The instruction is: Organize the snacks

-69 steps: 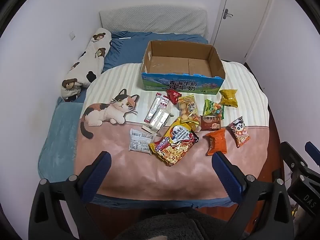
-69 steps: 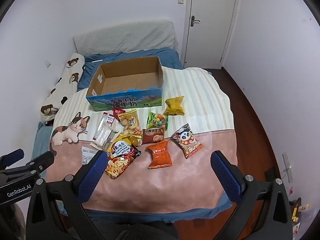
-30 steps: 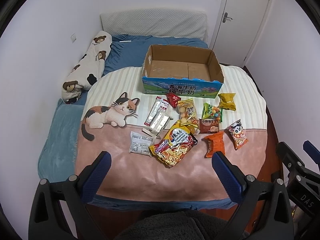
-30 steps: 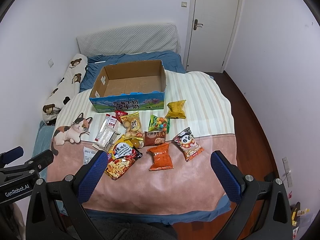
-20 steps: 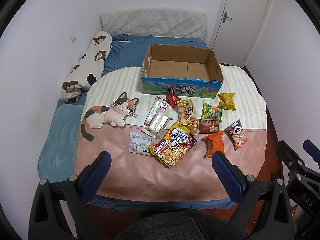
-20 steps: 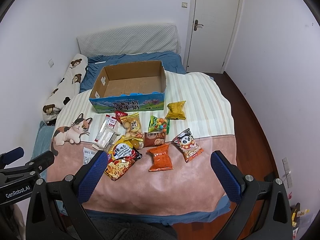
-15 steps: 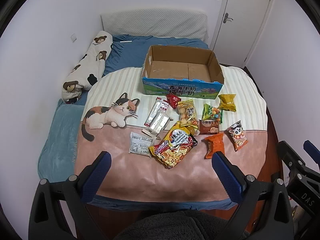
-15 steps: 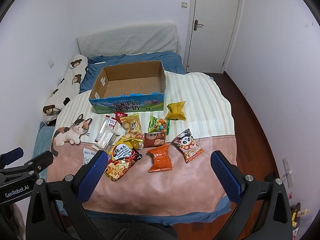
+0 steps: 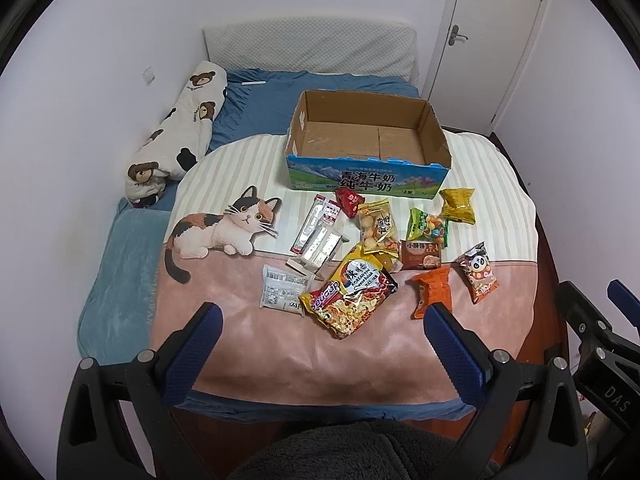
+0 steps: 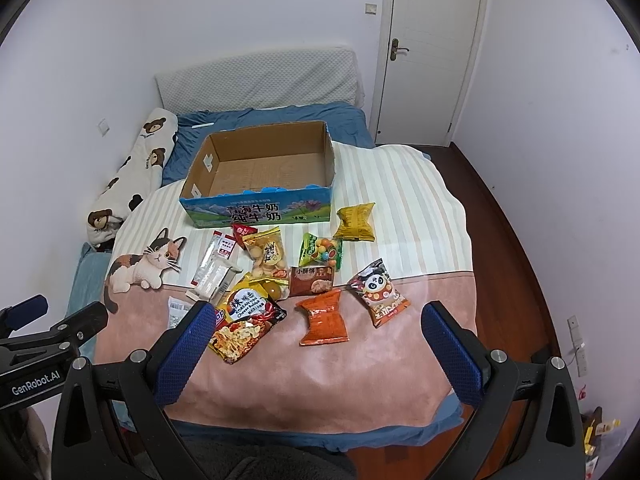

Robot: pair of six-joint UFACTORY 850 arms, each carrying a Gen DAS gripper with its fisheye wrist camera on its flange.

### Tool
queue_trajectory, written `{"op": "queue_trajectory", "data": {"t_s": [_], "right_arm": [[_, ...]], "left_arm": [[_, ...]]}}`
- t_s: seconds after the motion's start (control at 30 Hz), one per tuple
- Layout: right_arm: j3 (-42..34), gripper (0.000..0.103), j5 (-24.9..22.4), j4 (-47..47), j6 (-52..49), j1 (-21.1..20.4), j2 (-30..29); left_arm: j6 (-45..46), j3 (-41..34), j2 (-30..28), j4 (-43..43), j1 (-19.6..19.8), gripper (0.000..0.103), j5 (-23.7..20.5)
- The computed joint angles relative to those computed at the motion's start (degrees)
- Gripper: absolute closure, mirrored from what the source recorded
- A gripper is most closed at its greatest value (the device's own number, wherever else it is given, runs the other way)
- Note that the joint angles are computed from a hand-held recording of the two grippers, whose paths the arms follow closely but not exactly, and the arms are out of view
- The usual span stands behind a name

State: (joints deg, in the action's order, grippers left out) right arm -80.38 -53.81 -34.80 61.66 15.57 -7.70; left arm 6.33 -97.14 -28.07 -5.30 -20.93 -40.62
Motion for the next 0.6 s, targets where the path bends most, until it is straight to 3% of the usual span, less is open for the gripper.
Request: {"op": "queue_trajectory", "data": {"t_s": [0.6], "right_arm": [[0.0, 0.0, 0.5, -0.4, 0.7, 0.1, -0.5]], "left_arm": [[0.4, 0.0, -0.5, -0.3, 0.4, 0.0, 0.4]]}}
